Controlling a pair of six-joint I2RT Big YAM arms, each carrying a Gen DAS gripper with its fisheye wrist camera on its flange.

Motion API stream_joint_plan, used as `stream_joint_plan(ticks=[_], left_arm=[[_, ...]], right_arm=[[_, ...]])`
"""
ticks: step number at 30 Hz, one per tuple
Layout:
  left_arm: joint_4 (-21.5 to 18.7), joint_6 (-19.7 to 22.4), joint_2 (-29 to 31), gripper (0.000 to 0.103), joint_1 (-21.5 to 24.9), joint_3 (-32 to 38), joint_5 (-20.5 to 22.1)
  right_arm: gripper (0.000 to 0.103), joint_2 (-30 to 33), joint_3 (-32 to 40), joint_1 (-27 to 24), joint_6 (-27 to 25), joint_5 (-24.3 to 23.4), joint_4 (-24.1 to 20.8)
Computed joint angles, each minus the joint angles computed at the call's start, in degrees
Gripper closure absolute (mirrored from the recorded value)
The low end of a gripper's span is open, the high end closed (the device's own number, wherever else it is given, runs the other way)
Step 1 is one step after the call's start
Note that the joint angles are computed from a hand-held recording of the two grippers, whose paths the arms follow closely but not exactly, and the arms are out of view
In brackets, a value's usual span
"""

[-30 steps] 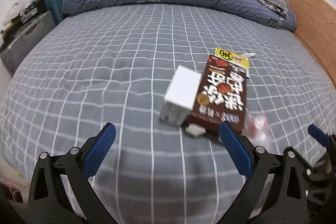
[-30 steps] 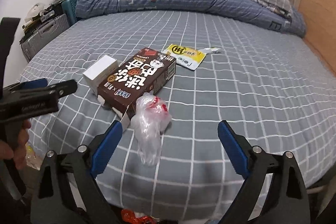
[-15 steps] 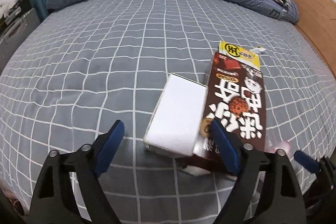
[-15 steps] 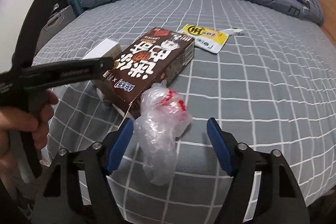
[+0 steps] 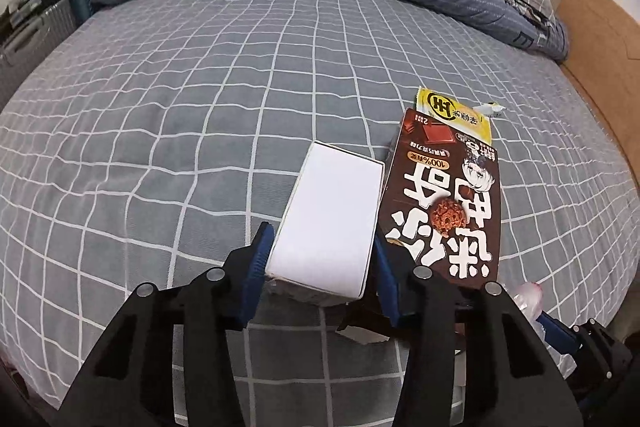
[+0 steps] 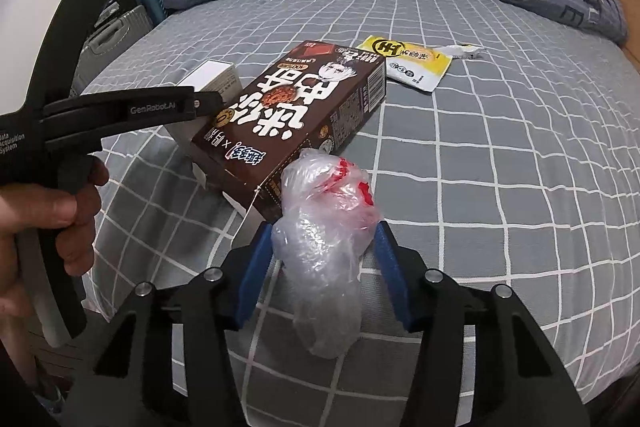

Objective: Collect trash
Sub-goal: 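Close the left tool on the white box while the right tool grips the clear plastic bag, then carry the white box in the left tool over the bin while the right tool carries the plastic bag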

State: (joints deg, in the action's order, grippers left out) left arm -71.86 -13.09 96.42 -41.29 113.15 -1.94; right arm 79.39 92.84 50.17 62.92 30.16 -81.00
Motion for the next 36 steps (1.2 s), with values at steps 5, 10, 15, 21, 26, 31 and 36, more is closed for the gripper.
stream_joint_plan(ticks=[5,10,15,21,26,31,36], left_arm=[[0.25,0.16,-0.52,0.059,-0.19,-0.25,-1.12],[0.44,0.00,-1.53,0.060,-0.10,-0.36,-1.40],[-0.07,-0.27,-3.51,0.060,-0.29,-1.33,-2.22],[-1.09,-0.74,-5.88,0.061,-0.58,-2.84,-3.40],[-0.34,-1.36,-8.45,0.062,-0.62,-5.24,-3.22],[0.19,-1.36,-10.84,0.062,-1.56,-8.12,-4.20],[0.18,-1.65,-13.08,0.062,-2.26,-10.46,-4.62]], right_arm=[[0.053,-0.12,0.26,-0.04,0.54,0.71,-0.47],[0.053,-0.05,0.88,0.16,0.85,1.64,-1.36],[0.053,0.14,2.01,0.46,1.35,3.19,-3.28],[0.053,0.60,3.55,0.75,2.13,4.68,-5.11],[0.053,0.65,4.10,1.15,2.96,5.37,-6.10],[0.053,0.42,4.04,2.63,4.74,6.39,-7.35],[0.053,0.11,4.42,4.29,7.06,8.00,-9.10]])
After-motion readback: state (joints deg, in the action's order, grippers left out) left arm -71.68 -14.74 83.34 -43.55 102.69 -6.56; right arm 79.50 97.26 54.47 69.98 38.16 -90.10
